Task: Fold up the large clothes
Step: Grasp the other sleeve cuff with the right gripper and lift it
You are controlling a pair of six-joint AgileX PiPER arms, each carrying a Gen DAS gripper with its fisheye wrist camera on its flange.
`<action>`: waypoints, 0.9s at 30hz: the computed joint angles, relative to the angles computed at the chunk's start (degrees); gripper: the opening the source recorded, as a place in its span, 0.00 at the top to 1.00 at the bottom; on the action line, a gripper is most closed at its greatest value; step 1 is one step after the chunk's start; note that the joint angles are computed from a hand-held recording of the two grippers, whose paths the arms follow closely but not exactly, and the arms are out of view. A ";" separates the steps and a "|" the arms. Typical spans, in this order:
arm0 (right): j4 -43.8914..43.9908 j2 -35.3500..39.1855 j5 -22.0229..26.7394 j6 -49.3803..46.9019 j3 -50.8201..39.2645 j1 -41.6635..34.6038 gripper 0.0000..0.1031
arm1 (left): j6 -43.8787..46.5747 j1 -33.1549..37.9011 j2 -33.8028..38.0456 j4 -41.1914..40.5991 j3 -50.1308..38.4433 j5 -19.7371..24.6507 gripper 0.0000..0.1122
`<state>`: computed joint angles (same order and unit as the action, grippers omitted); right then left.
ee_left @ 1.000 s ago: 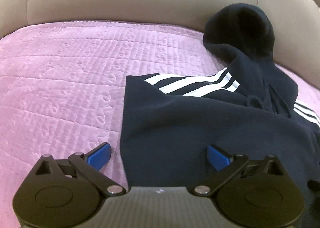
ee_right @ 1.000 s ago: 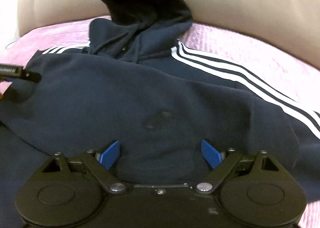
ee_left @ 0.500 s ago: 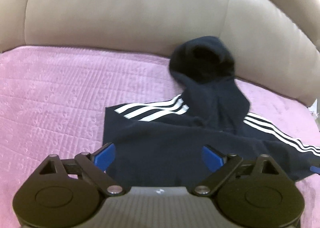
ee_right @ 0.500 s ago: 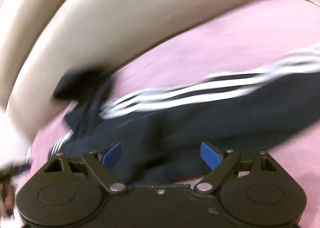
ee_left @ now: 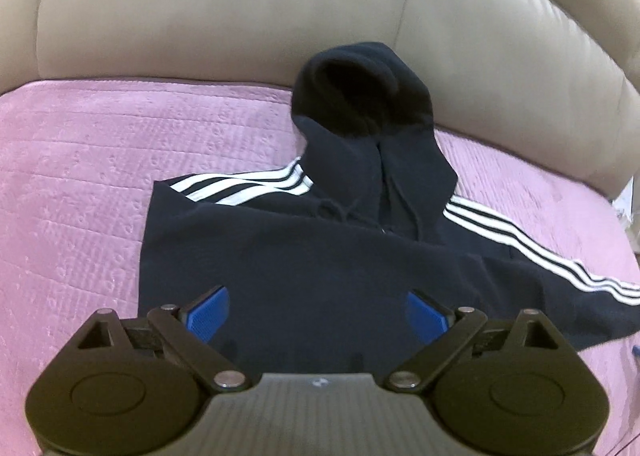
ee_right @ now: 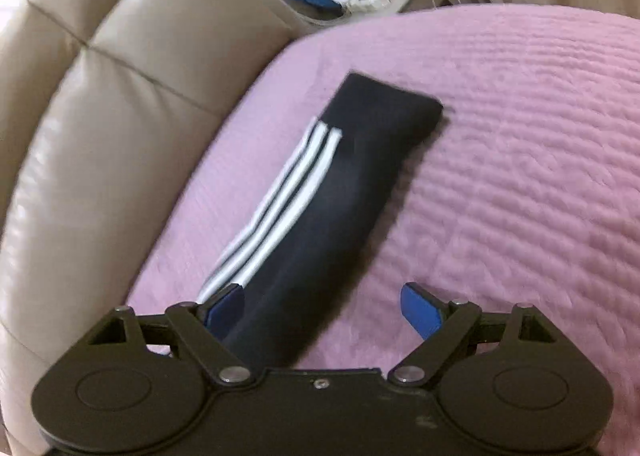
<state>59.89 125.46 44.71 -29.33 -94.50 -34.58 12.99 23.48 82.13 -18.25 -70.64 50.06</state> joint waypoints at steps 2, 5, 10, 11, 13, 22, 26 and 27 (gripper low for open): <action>2.35 1.44 -1.93 -3.68 -1.21 0.00 0.02 | -0.29 -1.01 -0.56 0.66 0.57 -0.23 0.14; 7.01 3.53 -9.41 -9.42 -1.86 2.16 0.01 | -0.55 -1.88 -1.16 0.62 1.81 -1.08 0.14; -2.49 7.35 -19.00 -3.72 -8.73 7.17 0.01 | -0.21 -1.84 -2.22 -0.47 4.04 -0.45 0.16; -7.74 7.71 -19.99 -0.85 -10.00 8.36 0.02 | 0.39 -1.86 -2.50 -0.46 4.46 0.00 0.16; -15.53 7.68 -23.36 3.60 -10.09 10.30 0.59 | 1.76 -2.15 -3.25 -0.33 5.51 -0.19 0.17; 24.02 -0.96 -29.80 -27.05 0.93 8.54 0.93 | 4.15 -2.65 -6.99 0.13 7.30 -3.38 0.18; 36.31 -4.32 -27.42 -37.62 3.12 8.42 0.93 | 6.13 -0.29 -6.48 -3.60 6.02 -1.99 0.18; 37.66 -5.33 -26.86 -38.31 3.59 8.41 0.92 | 6.53 0.31 -6.31 -4.50 5.78 -1.48 0.18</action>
